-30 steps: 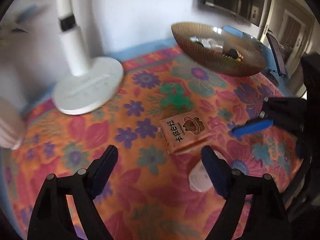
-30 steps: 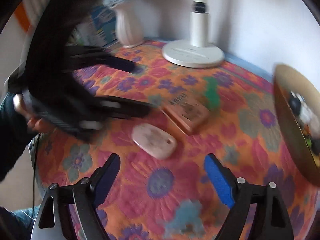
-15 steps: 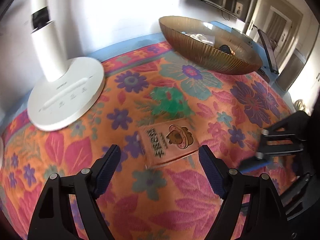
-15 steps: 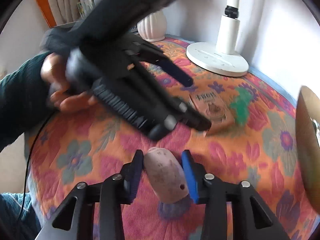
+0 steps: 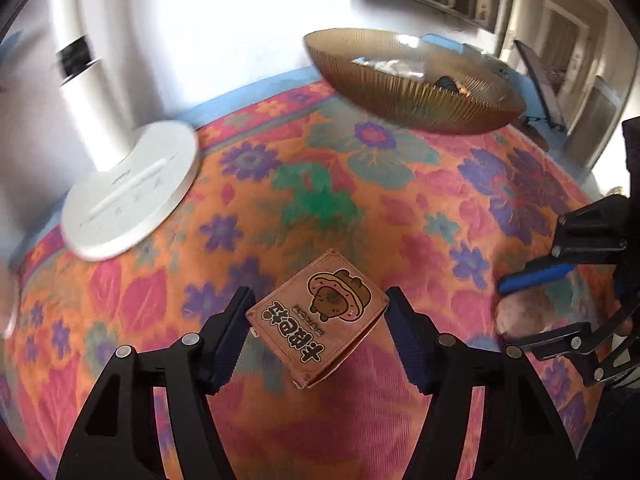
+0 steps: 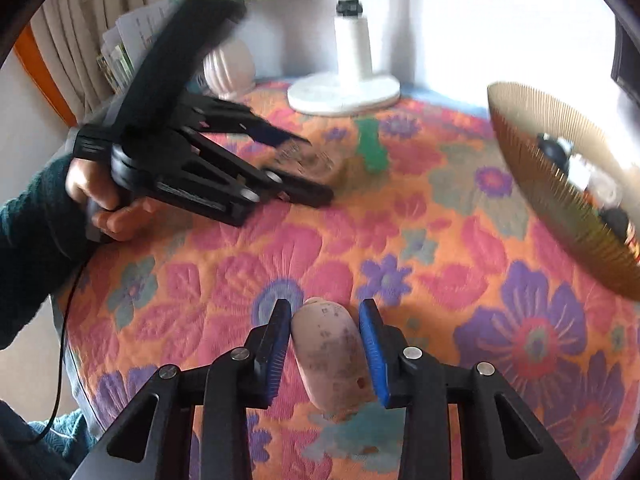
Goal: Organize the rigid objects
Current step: 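Grasp the pink tag with the right tool while the left grasps the brown printed box, then carry the pink tag and brown box over the amber bowl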
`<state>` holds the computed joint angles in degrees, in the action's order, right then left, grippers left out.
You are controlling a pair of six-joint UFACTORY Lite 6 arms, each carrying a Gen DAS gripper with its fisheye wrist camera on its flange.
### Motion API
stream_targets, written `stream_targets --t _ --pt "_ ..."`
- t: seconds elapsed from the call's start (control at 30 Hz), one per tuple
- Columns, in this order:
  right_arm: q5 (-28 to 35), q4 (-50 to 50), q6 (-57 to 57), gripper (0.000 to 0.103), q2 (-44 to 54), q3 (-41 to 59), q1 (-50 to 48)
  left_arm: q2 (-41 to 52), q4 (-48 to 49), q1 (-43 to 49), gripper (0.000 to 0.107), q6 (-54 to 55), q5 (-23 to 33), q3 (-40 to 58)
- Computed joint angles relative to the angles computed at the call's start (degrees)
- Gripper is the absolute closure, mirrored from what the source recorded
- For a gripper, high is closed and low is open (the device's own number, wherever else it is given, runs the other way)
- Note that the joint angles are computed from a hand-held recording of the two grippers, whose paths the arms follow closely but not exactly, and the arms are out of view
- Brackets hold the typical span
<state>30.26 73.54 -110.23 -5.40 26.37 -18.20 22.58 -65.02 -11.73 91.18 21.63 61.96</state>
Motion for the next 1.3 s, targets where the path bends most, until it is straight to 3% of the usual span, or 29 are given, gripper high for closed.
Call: stream_targets --t 0.07,0.1,0.23,0.37,0.43,0.6,0.77,0.9,1.03,1.13,1.3 --pt "-0.9 0.2 -1.6 0.053 -2.8 -2.5 0.5 -3.5 -1.6 1.1 0.043 0.5 0.0 -4.4" --pt "-1.2 0.2 -1.4 0.042 -4.0 -3.4 1.1 -5.0 -2.0 1.3 0.043 0.3 -0.4 -6.3" --pt "-3.7 0.4 -1.0 0.039 -9.4 -7.7 2.4 -11.3 -3.1 3.3 0.041 1.3 0.9 -14.0" --pt "-2.4 -2.8 2.6 0.051 -12.0 -8.8 -0.6 -14.9 -4.2 3.4 0.035 3.1 0.0 -18.6" --pt "-2.0 -2.5 2.5 0.064 -12.7 -9.4 -2.1 -15.7 -5.1 2.9 0.035 3.9 -0.6 -19.8" --pt "0.8 -7.1 7.8 0.067 -21.0 -14.5 -5.4 -18.1 -7.3 3.0 0.034 5.9 -0.1 -23.0" --pt "-0.1 -4.6 11.8 0.067 -20.7 -15.0 -4.6 -19.2 -10.4 3.6 0.063 5.5 -0.9 -24.1" --pt "-6.4 -2.9 16.0 0.068 -21.8 -15.2 2.7 -23.5 -11.6 4.5 0.066 5.0 0.8 -26.6" --pt "1.1 -8.4 19.1 0.068 -29.8 -17.1 -2.9 -28.5 -9.4 3.1 0.066 0.8 1.8 -27.1" --pt "9.1 -12.3 20.0 0.068 -32.9 -14.1 -12.7 -30.4 -6.0 0.2 0.066 -5.2 2.4 -24.1" --pt "17.6 -11.8 16.3 0.068 -27.1 -2.1 -29.7 -27.5 0.6 -9.9 0.066 -17.9 0.4 -11.0"
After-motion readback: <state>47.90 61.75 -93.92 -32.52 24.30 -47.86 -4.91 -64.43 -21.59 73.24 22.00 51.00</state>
